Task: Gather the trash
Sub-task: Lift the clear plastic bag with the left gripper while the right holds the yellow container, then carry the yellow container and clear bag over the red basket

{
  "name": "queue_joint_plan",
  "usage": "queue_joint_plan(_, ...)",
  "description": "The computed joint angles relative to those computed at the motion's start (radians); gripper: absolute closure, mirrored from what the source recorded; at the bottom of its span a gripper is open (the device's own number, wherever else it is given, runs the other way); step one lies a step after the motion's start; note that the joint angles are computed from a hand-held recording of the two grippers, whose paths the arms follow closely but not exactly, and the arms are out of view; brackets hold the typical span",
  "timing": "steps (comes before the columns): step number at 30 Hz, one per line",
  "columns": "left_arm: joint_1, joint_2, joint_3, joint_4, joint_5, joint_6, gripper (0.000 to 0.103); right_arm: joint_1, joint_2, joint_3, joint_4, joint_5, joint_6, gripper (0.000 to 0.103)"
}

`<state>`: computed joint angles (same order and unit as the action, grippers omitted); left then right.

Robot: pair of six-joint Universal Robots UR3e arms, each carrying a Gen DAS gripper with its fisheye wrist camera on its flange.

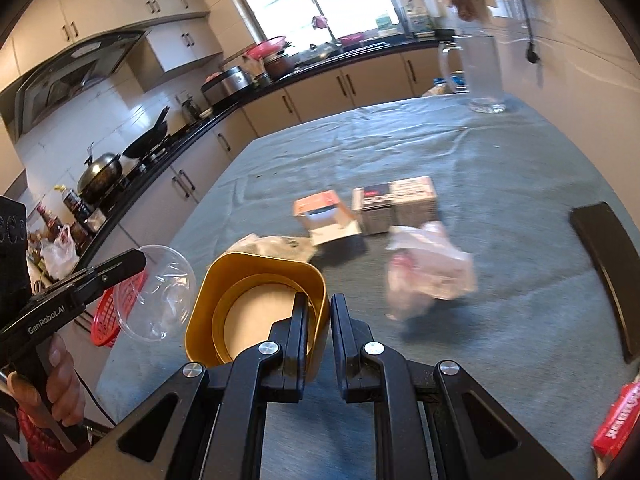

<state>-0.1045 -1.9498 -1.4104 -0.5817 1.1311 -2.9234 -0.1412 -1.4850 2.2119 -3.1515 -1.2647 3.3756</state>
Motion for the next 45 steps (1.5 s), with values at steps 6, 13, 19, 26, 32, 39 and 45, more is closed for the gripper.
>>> queue_joint_plan(6, 0.053, 0.041, -0.066, 0.029, -0.012, 0.003, 0.096, 0.087, 0.091, -0.126, 0.033, -0.04, 0.016, 0.091)
queue_joint_plan(13, 0.128, 0.091, -0.135, 0.055, -0.054, 0.009, 0.096, 0.171, 0.169, -0.252, 0.088, -0.084, 0.031, 0.091)
queue_joint_plan(19, 0.199, 0.139, -0.19, 0.078, -0.092, 0.013, 0.096, 0.237, 0.222, -0.372, 0.153, -0.122, 0.036, 0.091)
queue_joint_plan(26, 0.294, 0.189, -0.234, 0.095, -0.131, 0.017, 0.096, 0.318, 0.308, -0.543, 0.233, -0.15, 0.034, 0.091)
queue_joint_plan(32, 0.387, 0.231, -0.259, 0.096, -0.175, 0.019, 0.096, 0.38, 0.397, -0.719, 0.319, -0.164, 0.03, 0.091)
queue_joint_plan(39, 0.511, 0.27, -0.282, 0.09, -0.227, 0.018, 0.096, 0.434, 0.508, -0.936, 0.417, -0.161, 0.028, 0.091)
queue_joint_plan(45, 0.597, 0.277, -0.292, 0.081, -0.256, 0.024, 0.096, 0.48, 0.638, -1.183, 0.536, -0.153, 0.03, 0.091)
